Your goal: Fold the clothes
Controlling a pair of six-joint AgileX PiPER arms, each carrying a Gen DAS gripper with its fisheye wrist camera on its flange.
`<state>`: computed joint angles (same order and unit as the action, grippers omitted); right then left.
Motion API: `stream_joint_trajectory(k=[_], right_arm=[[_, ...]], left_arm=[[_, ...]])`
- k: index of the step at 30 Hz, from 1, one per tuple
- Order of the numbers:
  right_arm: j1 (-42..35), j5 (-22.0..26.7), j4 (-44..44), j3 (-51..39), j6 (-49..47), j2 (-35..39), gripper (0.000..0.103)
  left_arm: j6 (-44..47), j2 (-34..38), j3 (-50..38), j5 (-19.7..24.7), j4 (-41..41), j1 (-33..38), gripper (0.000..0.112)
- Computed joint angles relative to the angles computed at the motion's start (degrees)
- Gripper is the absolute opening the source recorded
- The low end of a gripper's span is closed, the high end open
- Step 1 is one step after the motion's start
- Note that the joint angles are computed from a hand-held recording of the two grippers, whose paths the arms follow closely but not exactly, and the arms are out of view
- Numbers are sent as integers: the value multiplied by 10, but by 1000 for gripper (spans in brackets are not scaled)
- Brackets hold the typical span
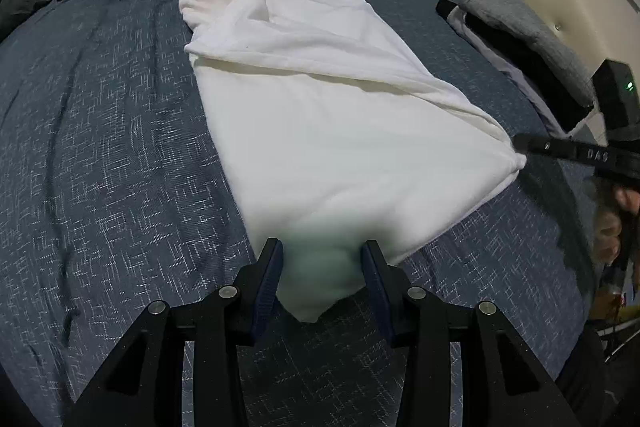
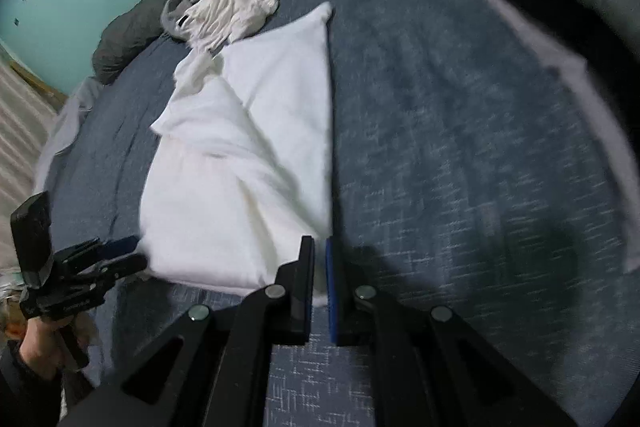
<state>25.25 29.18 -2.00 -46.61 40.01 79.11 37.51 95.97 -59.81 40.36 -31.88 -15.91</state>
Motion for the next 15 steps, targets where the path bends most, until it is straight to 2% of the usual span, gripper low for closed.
stream_joint_trajectory(k=[2, 5, 10, 13, 15], right_arm=[[14, -8, -40, 0, 43, -15, 5], [23, -20, 4, -16, -24, 1, 5], [22, 10, 26, -50, -62, 71, 5], [9, -6, 22, -32, -42, 46, 5], [17, 2, -18, -44, -12, 38, 6]], left_arm=[[6, -2, 4, -2, -8, 3, 45], [13, -6, 10, -6, -18, 8, 45], [46, -16, 22, -7, -53, 35, 45], [79, -21, 30, -4, -87, 70, 45], [94, -22, 33, -4, -107, 93, 45]])
